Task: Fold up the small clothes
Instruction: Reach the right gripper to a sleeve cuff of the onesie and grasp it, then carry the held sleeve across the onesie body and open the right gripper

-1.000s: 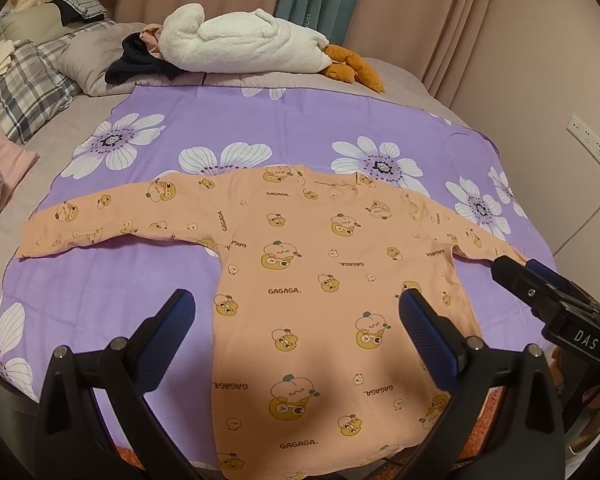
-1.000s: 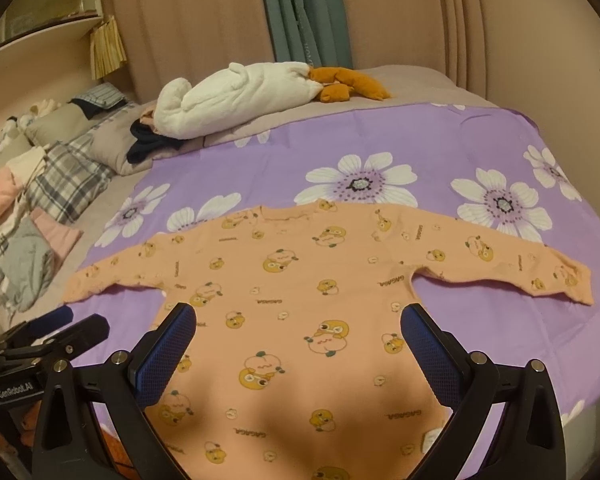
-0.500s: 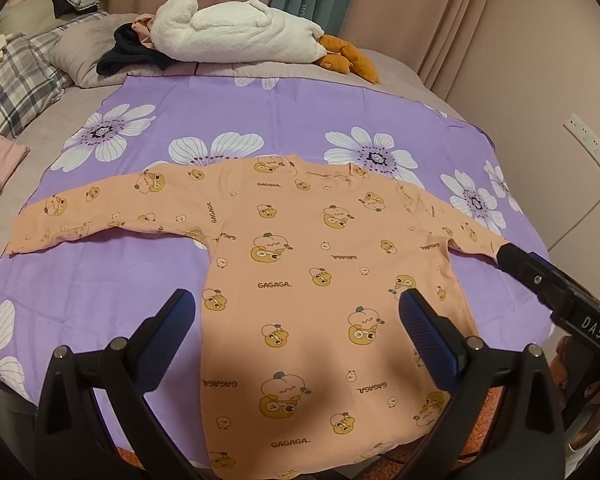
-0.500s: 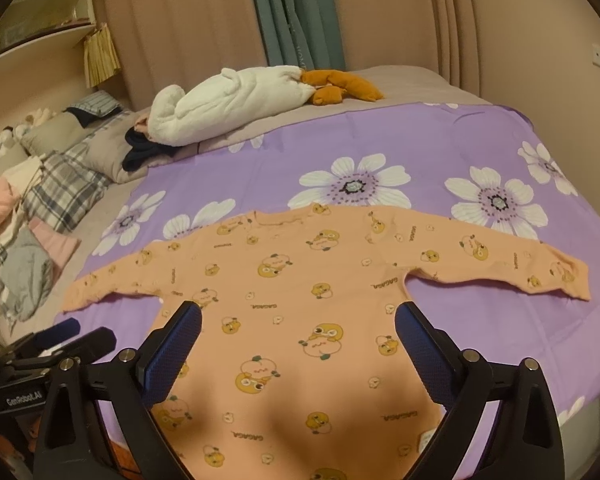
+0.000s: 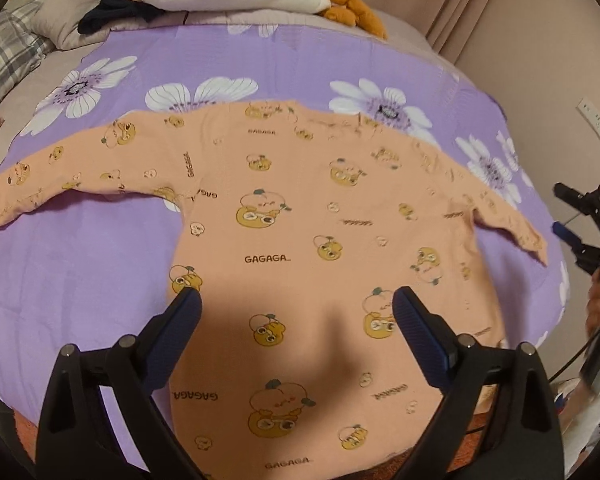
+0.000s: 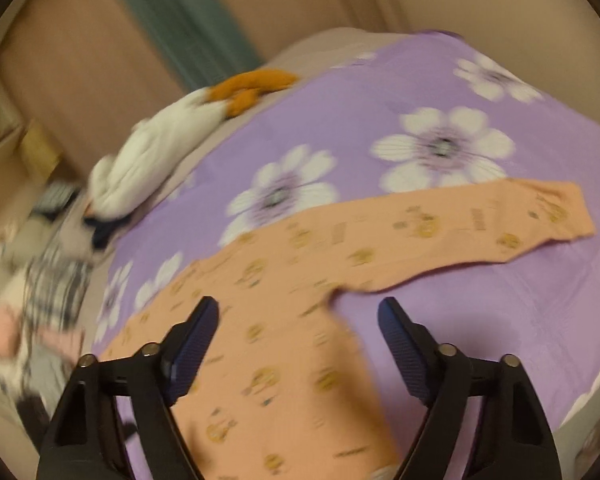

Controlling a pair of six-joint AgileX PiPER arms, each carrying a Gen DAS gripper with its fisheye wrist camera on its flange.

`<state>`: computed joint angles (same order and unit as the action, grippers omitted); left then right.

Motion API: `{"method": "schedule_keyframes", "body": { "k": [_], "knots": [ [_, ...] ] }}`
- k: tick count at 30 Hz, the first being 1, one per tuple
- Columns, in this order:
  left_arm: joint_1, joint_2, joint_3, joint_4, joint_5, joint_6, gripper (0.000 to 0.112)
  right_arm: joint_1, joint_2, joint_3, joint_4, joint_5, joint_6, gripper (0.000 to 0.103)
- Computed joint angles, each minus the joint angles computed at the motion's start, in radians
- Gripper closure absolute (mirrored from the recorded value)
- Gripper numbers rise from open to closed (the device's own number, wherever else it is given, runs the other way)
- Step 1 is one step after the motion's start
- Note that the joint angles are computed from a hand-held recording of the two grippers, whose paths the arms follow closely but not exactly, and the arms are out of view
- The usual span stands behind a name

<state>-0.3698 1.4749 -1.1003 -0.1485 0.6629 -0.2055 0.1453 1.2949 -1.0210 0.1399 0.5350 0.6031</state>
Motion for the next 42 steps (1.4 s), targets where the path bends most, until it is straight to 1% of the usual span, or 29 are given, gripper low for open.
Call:
{"method": "schedule_keyframes", "body": {
  "k": [2,3,4,7,8,9,12,15,17,19,20,21,22,23,26,27,31,33,38,42],
  "knots": [
    [0.0,0.022,-0.005,0.007,-0.011,-0.002,0.017,-0.097,0.003,0.026,0.096,-0.006,-0.077,0.028],
    [0.001,0.031,-0.009,0.006,-0.01,-0.002,0.02,-0.166,0.011,0.044,0.182,-0.009,-0.148,0.03],
    [0.004,0.043,-0.012,-0.007,-0.012,0.009,0.023,-0.217,0.02,0.057,0.234,-0.007,-0.191,0.032],
    [0.007,0.077,-0.018,-0.025,-0.014,0.027,0.025,-0.35,0.064,0.085,0.281,0.003,-0.214,0.038],
    [0.008,0.088,-0.019,-0.033,-0.011,0.034,0.025,-0.392,0.084,0.092,0.31,0.0,-0.24,0.041],
    [0.009,0.101,-0.02,-0.04,-0.006,0.038,0.026,-0.424,0.105,0.097,0.307,0.002,-0.231,0.045],
    [0.01,0.125,-0.017,-0.043,0.003,0.038,0.027,-0.498,0.16,0.105,0.242,0.007,-0.154,0.048],
    [0.013,0.139,-0.014,-0.035,0.006,0.029,0.027,-0.555,0.188,0.134,0.24,-0.012,-0.134,0.049],
    [0.017,0.144,-0.012,-0.038,0.004,0.034,0.027,-0.593,0.194,0.159,0.349,-0.044,-0.239,0.053],
    [0.017,0.148,-0.016,-0.034,0.006,0.032,0.027,-0.61,0.209,0.153,0.404,-0.067,-0.317,0.055],
    [0.017,0.148,-0.018,-0.032,0.007,0.03,0.027,-0.611,0.217,0.147,0.409,-0.073,-0.327,0.06],
    [0.017,0.147,-0.02,-0.029,0.009,0.026,0.027,-0.61,0.232,0.132,0.391,-0.074,-0.315,0.073],
    [0.017,0.147,-0.02,-0.029,0.009,0.025,0.027,-0.604,0.245,0.112,0.345,-0.068,-0.277,0.081],
    [0.018,0.145,-0.02,-0.033,0.008,0.026,0.027,-0.609,0.247,0.114,0.33,-0.076,-0.274,0.096],
    [0.025,0.138,-0.02,-0.04,0.009,0.03,0.027,-0.593,0.236,0.092,0.222,-0.098,-0.191,0.097],
    [0.028,0.133,-0.02,-0.031,0.009,0.026,0.027,-0.581,0.223,0.074,0.151,-0.098,-0.133,0.097],
    [0.042,0.113,-0.029,0.0,0.012,-0.003,0.027,-0.526,0.202,-0.04,-0.005,-0.057,-0.03,0.097],
    [0.059,0.093,-0.033,-0.007,0.012,-0.001,0.027,-0.47,0.199,-0.128,-0.083,-0.023,0.011,0.097],
    [0.077,0.044,-0.04,0.037,0.003,-0.04,0.027,-0.315,0.202,-0.329,-0.128,0.023,-0.018,0.097],
    [0.088,0.015,-0.045,0.071,0.001,-0.068,0.027,-0.196,0.257,-0.47,-0.119,0.054,-0.065,0.097]
  ]
}}
